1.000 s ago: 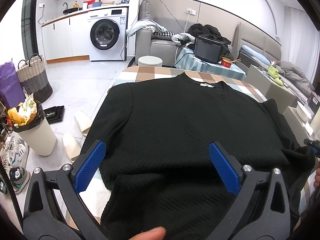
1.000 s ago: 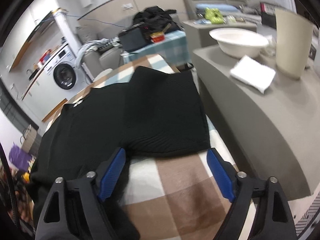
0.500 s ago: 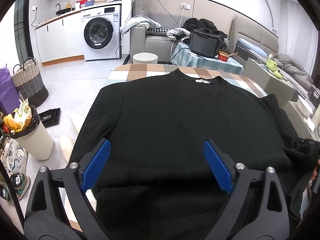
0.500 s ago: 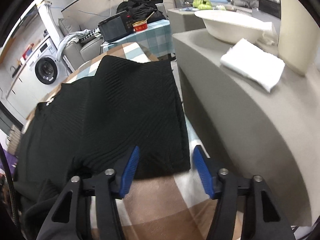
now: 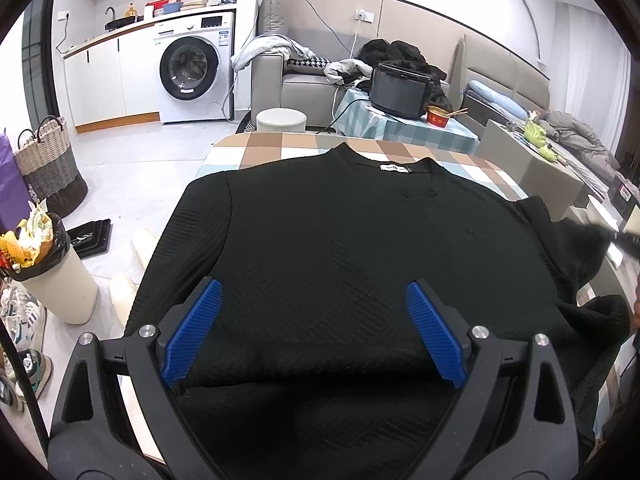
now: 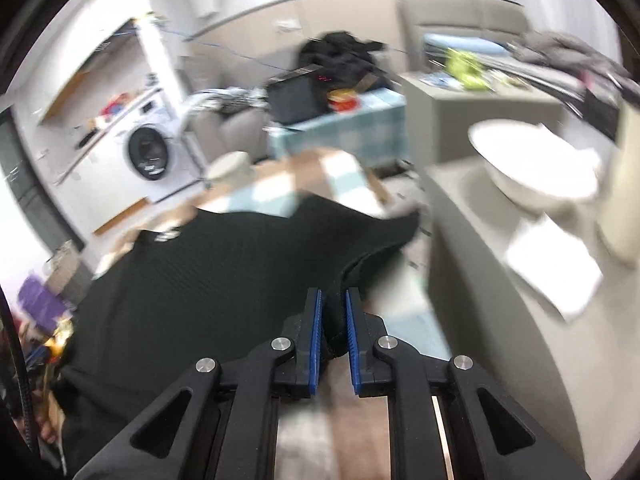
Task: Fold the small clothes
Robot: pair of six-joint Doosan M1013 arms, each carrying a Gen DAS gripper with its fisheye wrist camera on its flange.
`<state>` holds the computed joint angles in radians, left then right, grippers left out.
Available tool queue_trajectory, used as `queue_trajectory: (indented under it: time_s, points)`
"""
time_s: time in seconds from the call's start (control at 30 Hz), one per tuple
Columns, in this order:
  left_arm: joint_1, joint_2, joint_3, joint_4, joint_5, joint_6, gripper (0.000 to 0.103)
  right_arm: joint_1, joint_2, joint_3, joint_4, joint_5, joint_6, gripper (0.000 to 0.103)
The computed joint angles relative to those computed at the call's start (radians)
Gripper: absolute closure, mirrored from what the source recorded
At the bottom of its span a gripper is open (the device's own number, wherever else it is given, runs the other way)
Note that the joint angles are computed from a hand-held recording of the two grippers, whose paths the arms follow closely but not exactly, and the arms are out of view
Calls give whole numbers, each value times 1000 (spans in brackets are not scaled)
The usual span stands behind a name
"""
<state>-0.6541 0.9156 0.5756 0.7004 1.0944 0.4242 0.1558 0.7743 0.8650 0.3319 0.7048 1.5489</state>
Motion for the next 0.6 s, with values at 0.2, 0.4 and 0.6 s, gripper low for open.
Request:
queue_trajectory:
  time_s: [0.2,0.4,0.6]
  points:
    - [-1,-24,44,16,-16,-38,10,58,103,-240,226,170,-372,97]
    - [-2,-42,74,33,-18,-66,10,102,226,-482,272,470,-519,81]
    - [4,-33,57,11,-22,-48,10,97,174,-373,45,374,-370,52]
